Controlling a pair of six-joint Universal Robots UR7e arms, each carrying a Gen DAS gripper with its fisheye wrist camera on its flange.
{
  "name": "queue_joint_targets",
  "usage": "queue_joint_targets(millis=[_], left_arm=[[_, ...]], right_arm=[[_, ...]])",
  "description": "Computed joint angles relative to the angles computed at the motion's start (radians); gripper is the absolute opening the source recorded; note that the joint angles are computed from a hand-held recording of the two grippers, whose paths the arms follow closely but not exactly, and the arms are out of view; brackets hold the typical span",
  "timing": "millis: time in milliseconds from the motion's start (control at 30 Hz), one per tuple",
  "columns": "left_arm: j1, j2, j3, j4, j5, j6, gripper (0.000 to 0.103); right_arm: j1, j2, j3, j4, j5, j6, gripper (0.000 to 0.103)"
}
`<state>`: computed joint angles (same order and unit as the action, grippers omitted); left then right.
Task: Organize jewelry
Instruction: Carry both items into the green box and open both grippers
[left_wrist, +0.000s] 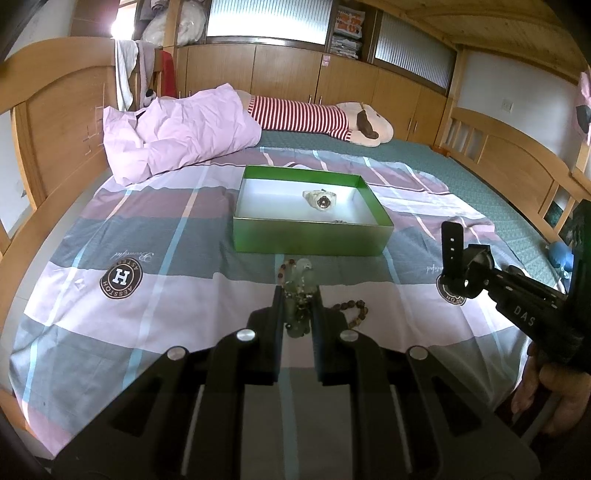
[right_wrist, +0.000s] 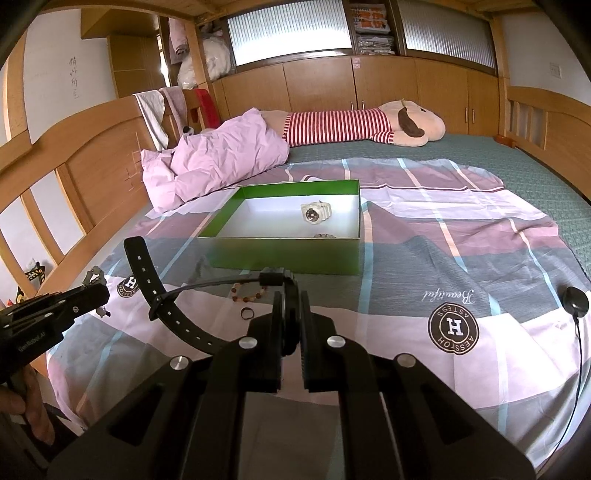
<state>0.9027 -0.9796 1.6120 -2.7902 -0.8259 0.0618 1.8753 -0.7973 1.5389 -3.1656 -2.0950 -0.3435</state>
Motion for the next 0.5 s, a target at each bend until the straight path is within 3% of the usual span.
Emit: queue_joint_targets(millis=[500], left_arm=[[0.003,0.001,0.000,0.004,0.000,0.000,0.013]], right_arm=[[-0.002,0.001,-0.005,0.010,0.003,-0.001,0.008]])
